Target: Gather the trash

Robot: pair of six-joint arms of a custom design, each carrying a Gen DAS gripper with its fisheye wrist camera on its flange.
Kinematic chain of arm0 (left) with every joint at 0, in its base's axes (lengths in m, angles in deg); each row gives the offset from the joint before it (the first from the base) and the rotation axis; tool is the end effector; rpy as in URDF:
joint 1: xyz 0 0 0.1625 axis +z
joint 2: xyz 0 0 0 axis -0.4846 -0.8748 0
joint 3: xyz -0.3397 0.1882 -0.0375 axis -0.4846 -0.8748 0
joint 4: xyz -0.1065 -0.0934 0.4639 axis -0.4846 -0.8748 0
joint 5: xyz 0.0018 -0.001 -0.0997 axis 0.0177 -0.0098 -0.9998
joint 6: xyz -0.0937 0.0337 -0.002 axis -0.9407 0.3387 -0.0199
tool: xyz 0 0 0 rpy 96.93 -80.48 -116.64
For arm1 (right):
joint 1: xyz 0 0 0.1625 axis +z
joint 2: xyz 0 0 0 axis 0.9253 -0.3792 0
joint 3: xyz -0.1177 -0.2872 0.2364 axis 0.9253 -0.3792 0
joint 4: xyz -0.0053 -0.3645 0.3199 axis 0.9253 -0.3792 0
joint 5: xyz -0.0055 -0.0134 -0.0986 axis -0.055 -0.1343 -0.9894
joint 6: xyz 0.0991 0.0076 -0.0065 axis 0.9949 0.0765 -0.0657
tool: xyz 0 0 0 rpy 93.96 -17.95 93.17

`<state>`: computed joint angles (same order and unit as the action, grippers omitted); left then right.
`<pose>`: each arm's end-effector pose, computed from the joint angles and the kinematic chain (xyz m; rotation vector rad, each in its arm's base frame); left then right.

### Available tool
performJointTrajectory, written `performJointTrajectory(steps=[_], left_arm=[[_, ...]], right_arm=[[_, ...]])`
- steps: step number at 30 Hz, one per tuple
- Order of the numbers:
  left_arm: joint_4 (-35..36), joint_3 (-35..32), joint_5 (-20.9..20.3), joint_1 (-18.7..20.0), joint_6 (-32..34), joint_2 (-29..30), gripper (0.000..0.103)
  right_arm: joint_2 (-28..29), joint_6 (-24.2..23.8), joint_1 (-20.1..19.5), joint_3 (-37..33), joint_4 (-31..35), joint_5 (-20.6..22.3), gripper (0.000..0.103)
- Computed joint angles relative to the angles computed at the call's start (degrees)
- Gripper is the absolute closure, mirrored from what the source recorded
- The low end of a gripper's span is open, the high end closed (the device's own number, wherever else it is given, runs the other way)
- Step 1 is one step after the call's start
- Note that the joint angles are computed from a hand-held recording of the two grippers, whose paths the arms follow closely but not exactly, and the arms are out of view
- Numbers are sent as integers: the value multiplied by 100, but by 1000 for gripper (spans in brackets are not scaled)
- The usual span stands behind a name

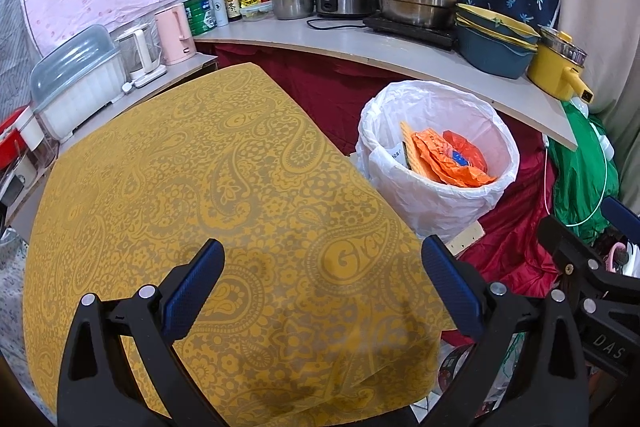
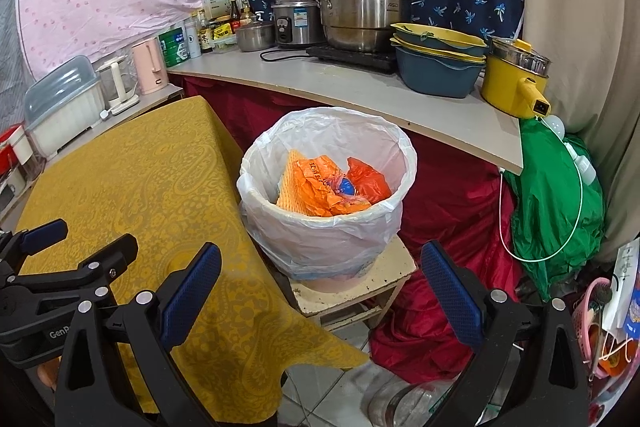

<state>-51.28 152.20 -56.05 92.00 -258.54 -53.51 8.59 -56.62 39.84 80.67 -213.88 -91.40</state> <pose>-0.1025 -0.6943 0.2378 0.0283 2.0248 -1.0008 0.3231 -0.7359 0.0185 0.7840 -2.3167 0.8782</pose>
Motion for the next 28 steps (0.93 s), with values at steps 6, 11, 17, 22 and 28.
performJointTrajectory(steps=[6,11,17,22,28], left_arm=[[-15,-32,-24,1,33,33,9],[14,-124,-26,26,56,113,9],[25,-178,16,38,142,150,9],[-42,-145,83,34,234,124,9],[-59,-148,141,41,228,115,9]], right_arm=[[0,36,-23,6,-3,0,6],[25,43,-34,-29,30,-2,6],[27,61,-34,-21,1,0,6],[41,62,-49,-34,-6,14,6],[37,57,-48,-37,2,12,6]])
